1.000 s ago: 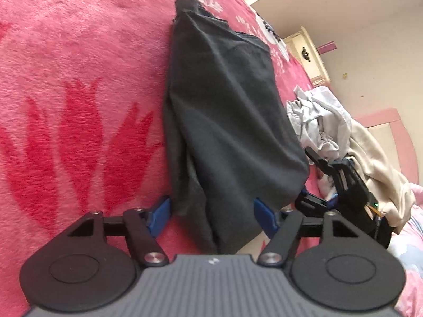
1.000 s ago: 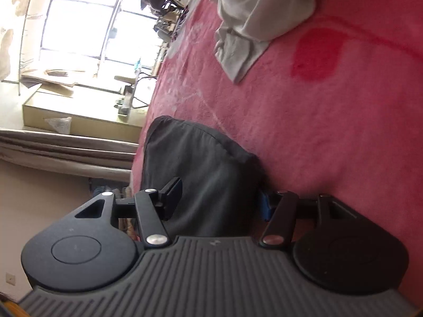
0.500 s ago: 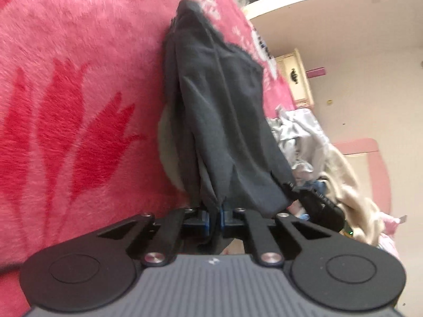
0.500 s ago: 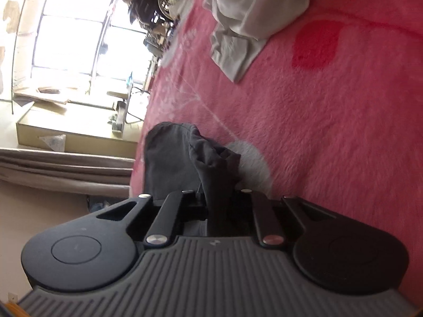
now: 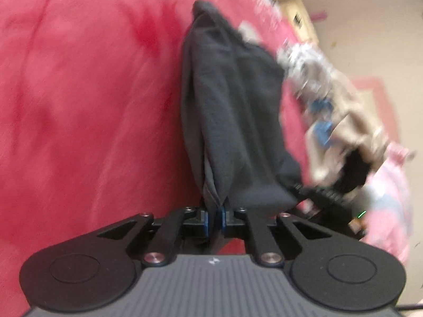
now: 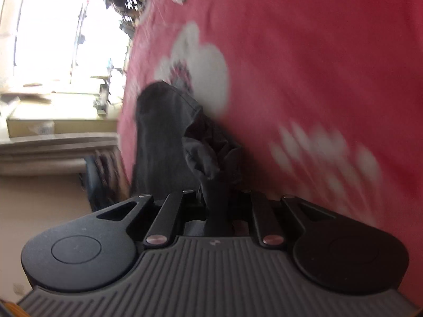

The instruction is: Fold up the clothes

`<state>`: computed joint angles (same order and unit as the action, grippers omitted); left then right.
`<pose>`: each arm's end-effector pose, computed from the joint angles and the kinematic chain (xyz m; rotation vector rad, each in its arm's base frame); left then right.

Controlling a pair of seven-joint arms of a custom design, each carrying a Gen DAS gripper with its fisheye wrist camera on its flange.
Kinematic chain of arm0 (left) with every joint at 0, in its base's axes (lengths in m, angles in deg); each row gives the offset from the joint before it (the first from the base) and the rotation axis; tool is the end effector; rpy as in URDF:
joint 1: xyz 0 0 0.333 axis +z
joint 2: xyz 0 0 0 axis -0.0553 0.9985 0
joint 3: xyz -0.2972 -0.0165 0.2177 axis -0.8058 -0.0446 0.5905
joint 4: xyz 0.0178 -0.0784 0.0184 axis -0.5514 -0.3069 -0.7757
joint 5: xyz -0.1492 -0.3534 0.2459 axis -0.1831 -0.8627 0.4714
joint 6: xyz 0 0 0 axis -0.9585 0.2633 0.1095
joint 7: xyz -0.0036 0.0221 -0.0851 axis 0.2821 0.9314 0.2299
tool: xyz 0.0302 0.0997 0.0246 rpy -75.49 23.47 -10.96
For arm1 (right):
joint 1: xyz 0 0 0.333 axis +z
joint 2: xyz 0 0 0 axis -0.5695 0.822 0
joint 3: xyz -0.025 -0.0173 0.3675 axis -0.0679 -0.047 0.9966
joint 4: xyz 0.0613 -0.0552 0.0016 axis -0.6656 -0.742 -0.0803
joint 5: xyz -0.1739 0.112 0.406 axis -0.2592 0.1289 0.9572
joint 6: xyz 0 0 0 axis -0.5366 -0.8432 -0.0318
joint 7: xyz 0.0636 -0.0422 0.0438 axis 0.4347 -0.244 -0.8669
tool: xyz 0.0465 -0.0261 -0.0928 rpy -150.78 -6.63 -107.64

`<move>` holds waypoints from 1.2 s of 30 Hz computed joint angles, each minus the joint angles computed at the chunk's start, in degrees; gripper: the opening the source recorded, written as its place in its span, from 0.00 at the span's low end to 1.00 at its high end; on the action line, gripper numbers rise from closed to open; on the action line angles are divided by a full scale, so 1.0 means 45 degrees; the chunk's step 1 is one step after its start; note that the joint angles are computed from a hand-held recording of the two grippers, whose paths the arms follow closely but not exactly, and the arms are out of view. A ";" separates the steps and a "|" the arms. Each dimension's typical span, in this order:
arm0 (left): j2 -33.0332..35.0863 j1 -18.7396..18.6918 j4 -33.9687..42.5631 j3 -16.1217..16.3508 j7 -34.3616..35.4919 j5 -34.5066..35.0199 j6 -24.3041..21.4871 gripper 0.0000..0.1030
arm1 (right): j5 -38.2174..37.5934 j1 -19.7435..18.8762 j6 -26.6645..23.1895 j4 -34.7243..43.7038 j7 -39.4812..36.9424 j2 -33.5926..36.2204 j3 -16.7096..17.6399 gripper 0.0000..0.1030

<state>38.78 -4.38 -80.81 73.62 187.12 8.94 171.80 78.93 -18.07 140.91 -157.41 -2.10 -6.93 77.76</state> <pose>0.4861 -0.0351 0.4048 2.0251 -1.5971 0.9250 0.4886 0.1225 0.3944 -0.9570 2.0383 0.4865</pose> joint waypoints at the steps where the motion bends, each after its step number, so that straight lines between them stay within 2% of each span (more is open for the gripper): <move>1: -0.0024 0.0019 -0.0058 -0.0055 0.0002 0.0177 0.0145 0.22 | -0.0898 -0.0026 -0.0092 -0.0134 0.0421 -0.0081 0.0063 0.14; 3: -0.0075 0.0027 -0.0179 -0.0138 -0.0009 0.0543 0.0446 0.25 | -0.1510 -0.0063 -0.0558 -0.0084 0.0357 -0.0032 -0.0127 0.17; 4: -0.0103 0.0024 -0.0206 -0.0137 -0.0010 0.0671 0.0553 0.32 | -0.1693 -0.0125 -0.0907 -0.0002 0.0327 0.0016 -0.0265 0.24; 5: -0.0162 0.0025 -0.0174 -0.0067 0.0062 0.0662 0.0596 0.43 | -0.1974 -0.0232 -0.1336 0.0083 0.0445 0.0000 -0.0411 0.37; 6: -0.0288 0.0024 -0.0194 -0.0014 0.0262 0.0631 0.0770 0.47 | -0.2279 -0.0346 -0.1712 0.0133 0.0401 -0.0114 -0.0536 0.45; 7: -0.0452 0.0022 -0.0233 0.0042 0.0476 0.0579 0.0985 0.53 | -0.2742 -0.0465 -0.1958 0.0186 0.0399 -0.0255 -0.0613 0.58; 8: -0.0593 0.0007 -0.0290 0.0136 0.0683 0.0468 0.1095 0.54 | -0.3546 -0.0591 -0.1951 0.0222 0.0486 -0.0465 -0.0595 0.64; 10: -0.0815 -0.0019 -0.0360 0.0312 0.1093 0.0239 0.1308 0.56 | -0.4867 -0.0734 -0.2044 0.0286 0.0459 -0.0832 -0.0669 0.65; 11: -0.0748 -0.0042 -0.0275 0.0370 0.1280 0.0150 0.1410 0.57 | -0.4950 -0.0707 -0.2126 0.0319 0.0106 -0.0949 -0.0824 0.65; 14: -0.0167 -0.0126 0.0221 0.0411 0.1940 -0.0068 0.1584 0.59 | -0.4584 -0.0569 -0.2510 0.0841 -0.1436 -0.0690 -0.1236 0.69; 17: 0.1087 -0.0129 0.1049 0.0271 0.2330 -0.0642 0.1445 0.60 | -0.4128 -0.0545 -0.3249 0.2040 -0.2950 0.0564 -0.1240 0.72; 23: 0.2852 0.0484 0.2352 -0.0283 0.2904 -0.2090 0.1279 0.60 | -0.4479 -0.1255 -0.4386 0.4469 -0.3696 0.3381 -0.0446 0.73; 26: 0.3415 0.0801 0.2857 -0.0505 0.3385 -0.2485 0.1080 0.59 | -0.3884 -0.1845 -0.5400 0.5577 -0.4157 0.4622 -0.0074 0.73; 30: 0.4178 0.1175 0.3602 -0.0780 0.3785 -0.2981 0.0827 0.58 | -0.3053 -0.2600 -0.6564 0.6876 -0.4614 0.5912 0.0412 0.74; 36: 0.5124 0.1586 0.4457 -0.1193 0.3910 -0.3772 0.0590 0.51 | -0.2916 -0.3394 -0.8482 0.8477 -0.4636 0.7325 0.1023 0.74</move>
